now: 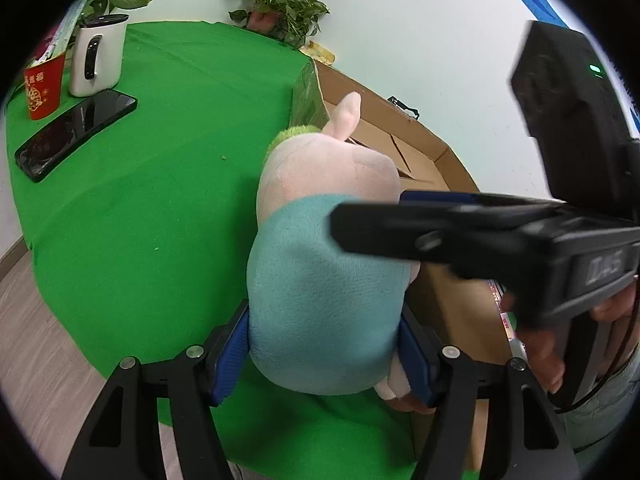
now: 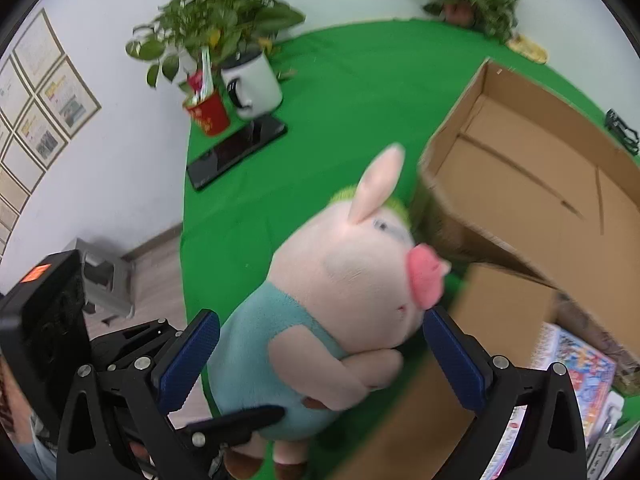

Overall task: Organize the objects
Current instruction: 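Grasp the plush pig with the left gripper and lift it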

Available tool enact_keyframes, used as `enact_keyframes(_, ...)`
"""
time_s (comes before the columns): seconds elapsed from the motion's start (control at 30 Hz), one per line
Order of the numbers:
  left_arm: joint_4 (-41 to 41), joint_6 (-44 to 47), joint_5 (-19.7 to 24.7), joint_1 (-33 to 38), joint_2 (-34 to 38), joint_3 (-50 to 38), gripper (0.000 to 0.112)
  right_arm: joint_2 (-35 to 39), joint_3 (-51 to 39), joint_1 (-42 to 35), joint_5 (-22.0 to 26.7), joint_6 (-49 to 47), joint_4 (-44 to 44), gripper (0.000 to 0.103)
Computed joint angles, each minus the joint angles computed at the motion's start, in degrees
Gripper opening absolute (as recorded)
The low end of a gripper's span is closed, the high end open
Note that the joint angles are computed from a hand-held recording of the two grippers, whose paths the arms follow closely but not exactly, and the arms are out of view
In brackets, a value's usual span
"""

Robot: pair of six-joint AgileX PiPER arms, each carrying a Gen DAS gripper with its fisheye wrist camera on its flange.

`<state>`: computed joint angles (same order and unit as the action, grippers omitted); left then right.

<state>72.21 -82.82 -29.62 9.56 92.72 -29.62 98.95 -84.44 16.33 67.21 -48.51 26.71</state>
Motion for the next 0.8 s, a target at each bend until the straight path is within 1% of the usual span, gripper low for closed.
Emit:
enact_keyframes(0.1,-3.1,2.1,0.3,-0.7,-0.4,1.2,0.066,0.2,2.2,2.7,-2.2,2.3,-3.1,0.100)
enact_keyframes(0.2,-5.1,3.7,0.1,-0.9,-0.9,2.1,0.065,-0.9,5.1,3.4,-4.5,2.1,-2.9,0.099)
enact_keyframes(0.27,-5.6,4.2,0.3,-1.0,-1.4,2.6,0.065,-1.5,6.3,3.0,-4.9,1.6,-2.2,0.098)
enact_keyframes(0.3,-5.5,3.6,1.1,-1.7,-1.7,2.3,0.064,-1.4,7.1,3.0,-5.4,1.6,-1.9,0.097)
enact_keyframes(0.37,-5.9,4.2,1.6,-2.0,-1.8,2.2,0.063,-1.7,8.0,2.7,-5.7,1.3,-1.5,0.096)
enact_keyframes(0.43,-7.5,4.7,3.3,-3.8,-1.6,1.2,0.062,-2.3,8.8,1.7,-5.8,0.4,-0.6,0.093)
enact_keyframes(0.57,-7.6,3.6,5.4,-5.7,-3.2,0.6,0.061,-3.1,8.9,-0.4,-4.6,-1.2,1.2,0.085)
enact_keyframes(0.67,-8.7,3.6,8.8,-8.3,-5.7,-0.1,0.061,-4.7,8.8,-3.6,-2.6,-4.2,4.2,0.082)
enact_keyframes(0.7,-8.0,1.9,11.3,-10.4,-8.4,-0.1,0.061,-5.6,8.9,-4.8,-2.1,-5.4,5.8,0.082)
enact_keyframes(0.73,-7.0,0.7,12.5,-11.2,-9.4,-0.7,0.061,-6.1,8.4,-5.7,-1.4,-6.1,6.7,0.081)
enact_keyframes(0.8,-2.9,-3.6,16.4,-13.9,-12.0,-2.8,0.061,-7.5,7.0,-8.6,0.6,-8.5,10.0,0.081)
